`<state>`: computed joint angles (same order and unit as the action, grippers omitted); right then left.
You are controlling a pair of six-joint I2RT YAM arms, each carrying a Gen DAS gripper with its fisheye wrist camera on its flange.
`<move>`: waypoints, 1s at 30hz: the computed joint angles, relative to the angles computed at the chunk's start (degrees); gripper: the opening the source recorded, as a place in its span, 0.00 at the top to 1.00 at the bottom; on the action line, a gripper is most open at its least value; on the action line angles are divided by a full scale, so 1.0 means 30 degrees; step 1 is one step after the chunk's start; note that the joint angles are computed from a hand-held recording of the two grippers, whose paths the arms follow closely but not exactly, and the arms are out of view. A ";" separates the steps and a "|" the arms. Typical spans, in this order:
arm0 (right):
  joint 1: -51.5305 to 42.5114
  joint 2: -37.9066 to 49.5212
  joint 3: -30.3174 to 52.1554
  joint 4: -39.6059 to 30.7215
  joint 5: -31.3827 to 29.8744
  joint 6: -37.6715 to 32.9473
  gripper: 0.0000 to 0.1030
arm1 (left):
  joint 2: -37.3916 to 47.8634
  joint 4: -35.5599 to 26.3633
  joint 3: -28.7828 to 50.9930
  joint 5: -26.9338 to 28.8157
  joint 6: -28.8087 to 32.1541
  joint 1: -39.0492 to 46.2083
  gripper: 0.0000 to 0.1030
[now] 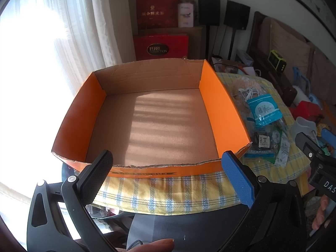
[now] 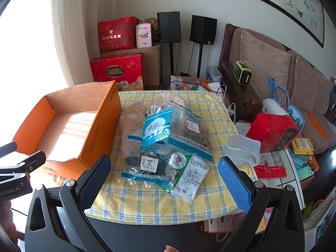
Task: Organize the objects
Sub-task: 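Move the left tool to the cardboard box rim and grip its wall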
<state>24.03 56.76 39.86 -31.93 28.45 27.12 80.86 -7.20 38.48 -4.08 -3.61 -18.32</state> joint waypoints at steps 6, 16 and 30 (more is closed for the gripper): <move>0.0076 0.0343 0.0130 0.0194 0.0015 -0.0010 0.00 | 0.0191 0.0061 0.0135 -0.0093 0.0117 0.0121 0.00; -0.0763 0.2651 0.0663 0.2037 -0.2234 -0.0947 0.00 | 0.1149 0.1306 0.0465 0.0332 0.1968 0.2705 0.00; -0.1022 0.6692 0.2990 0.3835 -0.4920 -0.1989 0.16 | 0.4700 0.1651 0.3304 0.2746 0.3822 0.8245 0.06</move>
